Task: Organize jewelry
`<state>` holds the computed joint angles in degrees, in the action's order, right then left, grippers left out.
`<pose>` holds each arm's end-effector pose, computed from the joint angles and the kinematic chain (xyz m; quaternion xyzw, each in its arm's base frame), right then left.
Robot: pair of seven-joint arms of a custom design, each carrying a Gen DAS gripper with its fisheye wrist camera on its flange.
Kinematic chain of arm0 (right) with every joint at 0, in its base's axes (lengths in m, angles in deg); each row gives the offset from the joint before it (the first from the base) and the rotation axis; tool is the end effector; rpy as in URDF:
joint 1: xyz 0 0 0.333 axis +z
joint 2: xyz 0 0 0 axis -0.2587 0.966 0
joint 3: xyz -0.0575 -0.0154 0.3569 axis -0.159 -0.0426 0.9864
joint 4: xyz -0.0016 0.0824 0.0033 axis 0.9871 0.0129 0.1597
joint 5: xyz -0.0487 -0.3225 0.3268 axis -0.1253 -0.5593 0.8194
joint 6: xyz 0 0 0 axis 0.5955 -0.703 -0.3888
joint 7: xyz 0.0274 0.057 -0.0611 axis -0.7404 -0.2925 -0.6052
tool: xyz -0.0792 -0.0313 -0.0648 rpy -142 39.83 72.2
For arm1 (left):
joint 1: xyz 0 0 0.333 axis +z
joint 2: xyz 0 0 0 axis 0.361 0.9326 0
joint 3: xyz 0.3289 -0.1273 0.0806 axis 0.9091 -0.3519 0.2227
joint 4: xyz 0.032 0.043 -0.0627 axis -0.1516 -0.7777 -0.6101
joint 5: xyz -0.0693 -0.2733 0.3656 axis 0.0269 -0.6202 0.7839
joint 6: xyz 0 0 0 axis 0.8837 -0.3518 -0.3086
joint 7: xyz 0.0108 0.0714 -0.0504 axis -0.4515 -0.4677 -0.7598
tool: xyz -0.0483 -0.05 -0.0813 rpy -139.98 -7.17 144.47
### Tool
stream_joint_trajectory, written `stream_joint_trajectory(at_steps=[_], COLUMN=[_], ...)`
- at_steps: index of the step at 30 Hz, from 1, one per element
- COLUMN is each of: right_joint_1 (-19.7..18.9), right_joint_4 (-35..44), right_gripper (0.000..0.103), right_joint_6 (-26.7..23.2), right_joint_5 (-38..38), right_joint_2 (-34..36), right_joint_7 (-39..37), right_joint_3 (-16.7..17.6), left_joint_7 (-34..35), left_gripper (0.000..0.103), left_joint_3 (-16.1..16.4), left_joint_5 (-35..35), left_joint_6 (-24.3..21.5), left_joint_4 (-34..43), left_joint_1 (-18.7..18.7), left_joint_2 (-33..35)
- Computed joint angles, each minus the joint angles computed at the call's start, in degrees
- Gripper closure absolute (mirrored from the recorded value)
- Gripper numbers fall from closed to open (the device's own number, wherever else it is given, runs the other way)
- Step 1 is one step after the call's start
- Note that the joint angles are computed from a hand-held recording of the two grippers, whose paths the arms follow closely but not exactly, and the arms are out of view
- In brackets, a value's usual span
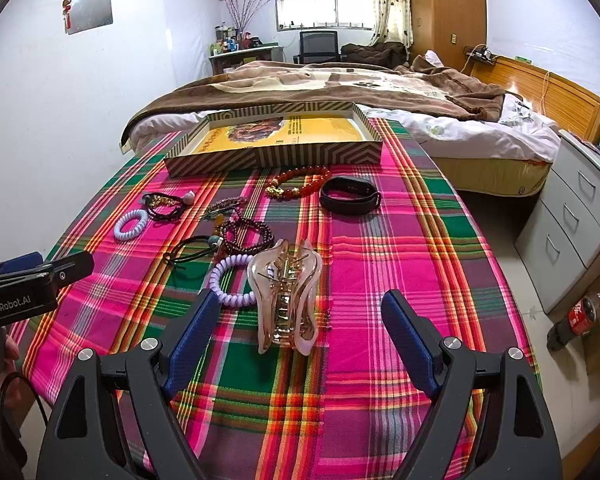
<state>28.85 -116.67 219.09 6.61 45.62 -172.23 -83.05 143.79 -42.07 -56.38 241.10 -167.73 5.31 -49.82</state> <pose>0.6509 0.5172 0.3453 -0.5642 0.7259 -0.2863 0.2698 0.7296 -0.2654 0.3636 -0.5870 0.7328 -0.2830 0.1959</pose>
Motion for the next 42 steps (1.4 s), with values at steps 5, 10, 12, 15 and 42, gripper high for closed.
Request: stream_joint_trajectory(at_steps=[5, 10, 12, 15, 42], right_joint_1=[-0.05, 0.2, 0.46, -0.03, -1.6], right_joint_4=[0.18, 0.08, -0.94, -2.51, 5.59], right_gripper=[0.02, 0.02, 0.02, 0.02, 0.057], right_joint_6=[-0.11, -0.39, -0.44, -0.8, 3.32], right_joint_5=[0.24, -0.1, -0.98, -1.09, 8.24], right_joint_2=[0.14, 0.17, -0.41, -1.27, 6.16], right_joint_7=[-0.21, 0.09, 1.12, 2.06, -10.11], right_joint_3=[0.05, -0.34, -0.73, -0.4, -1.39], left_joint_7=[0.43, 2.39, 4.44, 7.03, 15.7], left_gripper=[0.0, 0.0, 0.0, 0.0, 0.0], left_joint_3=[-0.35, -1.61, -3.09, -4.63, -7.92], left_joint_5=[-0.35, -1.34, -2.5, -4.74, -15.06], left_joint_6=[-0.31, -0.75, 0.52, 0.7, -4.38], left_joint_4=[0.27, 0.83, 0.5, 0.66, 7.38], left_joint_1=[0.28, 1.52, 3.07, 4.94, 9.21], left_joint_2=[0.19, 0.8, 1.07, 1.75, 7.59])
